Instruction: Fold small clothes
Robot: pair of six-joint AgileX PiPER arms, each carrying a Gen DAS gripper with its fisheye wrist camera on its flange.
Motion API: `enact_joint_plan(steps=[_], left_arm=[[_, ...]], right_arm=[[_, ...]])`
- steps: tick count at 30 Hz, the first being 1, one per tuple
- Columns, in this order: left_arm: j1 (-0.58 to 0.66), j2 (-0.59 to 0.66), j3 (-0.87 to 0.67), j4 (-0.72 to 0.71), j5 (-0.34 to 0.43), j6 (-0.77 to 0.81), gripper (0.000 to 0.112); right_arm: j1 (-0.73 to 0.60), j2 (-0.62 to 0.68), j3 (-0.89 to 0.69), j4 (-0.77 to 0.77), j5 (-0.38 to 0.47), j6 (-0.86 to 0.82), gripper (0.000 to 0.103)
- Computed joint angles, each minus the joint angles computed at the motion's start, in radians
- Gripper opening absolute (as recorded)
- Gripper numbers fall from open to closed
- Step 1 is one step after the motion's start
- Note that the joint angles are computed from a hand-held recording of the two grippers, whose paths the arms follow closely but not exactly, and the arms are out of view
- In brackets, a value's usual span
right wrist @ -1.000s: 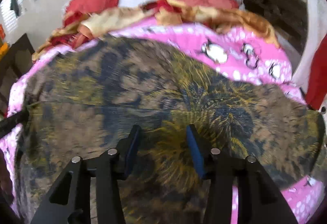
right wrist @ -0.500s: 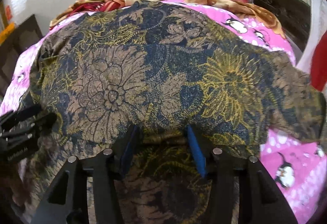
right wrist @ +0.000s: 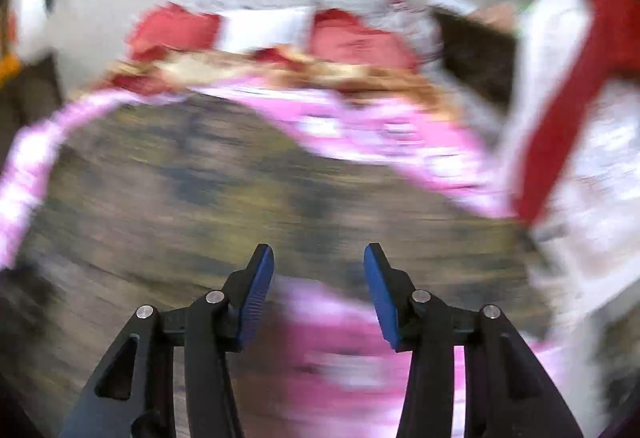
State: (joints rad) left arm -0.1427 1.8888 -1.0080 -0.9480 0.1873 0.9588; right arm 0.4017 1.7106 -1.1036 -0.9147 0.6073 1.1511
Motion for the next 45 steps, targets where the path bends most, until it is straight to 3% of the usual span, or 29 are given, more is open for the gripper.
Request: enact_joint_plan(steps=[3,6,9,15,19,22,23,24,25,26,30,34,36,39,45], left_arm=[[-0.017,0.012,-0.02,0.141,-0.01,-0.142,0.103],[-0.007,0.019,-0.029,0.077,0.005,-0.084,0.103],[0.005,0.02,-0.03,-0.011,0.021,0.0,0.103],[0.013,0.021,-0.033,-0.009,0.028,0.002,0.103],[0.018,0.021,-0.033,-0.041,0.035,0.03,0.103],[0.019,0.021,-0.033,-0.04,0.036,0.03,0.103],[0.02,0.021,-0.033,-0.043,0.037,0.033,0.103],[0.023,0.02,-0.032,-0.057,0.041,0.047,0.103],[0.023,0.02,-0.033,-0.059,0.042,0.047,0.103],[0.023,0.02,-0.032,-0.065,0.043,0.053,0.103],[0.029,0.019,-0.032,-0.101,0.053,0.084,0.103],[0.03,0.019,-0.032,-0.099,0.054,0.085,0.103],[0.036,0.019,-0.032,-0.129,0.063,0.113,0.103],[0.048,0.017,-0.03,-0.182,0.08,0.161,0.103],[0.059,0.018,-0.027,-0.261,0.101,0.226,0.103]], right_arm=[[-0.216,-0.132,0.195,0.013,-0.126,-0.166,0.036],[-0.408,-0.183,0.305,0.158,-0.246,-0.466,0.036],[-0.482,-0.178,0.34,0.318,-0.282,-0.719,0.036],[-0.545,-0.059,0.303,0.289,-0.29,-0.739,0.036],[-0.544,0.014,0.264,0.259,-0.275,-0.708,0.036],[-0.583,0.038,0.226,0.324,-0.277,-0.724,0.036],[-0.589,0.041,0.216,0.34,-0.266,-0.729,0.03],[-0.596,0.039,0.206,0.368,-0.248,-0.745,0.014],[-0.613,0.029,0.198,0.436,-0.231,-0.79,0.003],[-0.632,0.017,0.187,0.498,-0.213,-0.841,0.0],[-0.74,-0.139,0.154,0.871,-0.164,-1.159,0.0],[-0.825,-0.236,0.008,1.232,-0.009,-1.418,0.0],[-0.806,-0.243,-0.082,1.35,0.086,-1.439,0.0],[-0.688,-0.21,-0.178,1.422,0.133,-1.347,0.0],[-0.311,-0.012,-0.325,1.636,-0.007,-1.285,0.0]])
